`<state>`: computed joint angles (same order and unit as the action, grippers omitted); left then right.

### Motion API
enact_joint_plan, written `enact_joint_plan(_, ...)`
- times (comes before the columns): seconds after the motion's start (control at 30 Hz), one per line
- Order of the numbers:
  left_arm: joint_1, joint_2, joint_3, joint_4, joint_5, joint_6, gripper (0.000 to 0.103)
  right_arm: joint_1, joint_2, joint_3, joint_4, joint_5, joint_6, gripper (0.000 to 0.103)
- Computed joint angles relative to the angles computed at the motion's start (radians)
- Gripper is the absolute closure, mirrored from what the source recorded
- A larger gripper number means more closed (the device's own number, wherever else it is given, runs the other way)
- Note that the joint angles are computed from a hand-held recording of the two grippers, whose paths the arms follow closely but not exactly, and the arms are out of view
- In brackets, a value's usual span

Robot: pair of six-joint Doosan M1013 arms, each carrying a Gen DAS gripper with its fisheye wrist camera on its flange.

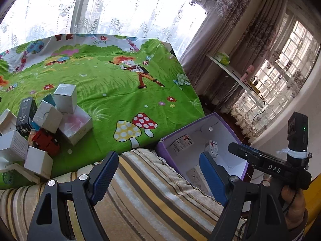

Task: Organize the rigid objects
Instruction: 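Move both tools back to the pile and grasp a grey-white box with the left gripper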

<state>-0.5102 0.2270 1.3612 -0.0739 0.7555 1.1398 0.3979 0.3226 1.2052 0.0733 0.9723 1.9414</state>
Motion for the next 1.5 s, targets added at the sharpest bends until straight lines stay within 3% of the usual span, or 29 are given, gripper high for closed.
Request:
enact_joint_plan(0.37,0.092,-0.029,0.028,0.133,0.017,-0.118,0.020,0.022,0.039,-0.046,0.045,0.040,-0.056,0.031)
enact_joint_plan(0.67,0.149,0.006,-0.012,0.161,0.093,-0.031,0.021,0.045,0.087,-0.125,0.065,0.090,-0.116,0.031)
enact_joint_plan(1.13,0.170,0.069,-0.059,0.138,0.134,0.104,0.033,0.085,0.202,-0.296,0.110,0.169,-0.211,0.030)
enact_joint_plan(1.5,0.185,0.080,-0.051,0.047,0.131,0.196,0.067,0.115,0.297,-0.446,0.128,0.231,-0.248,0.027)
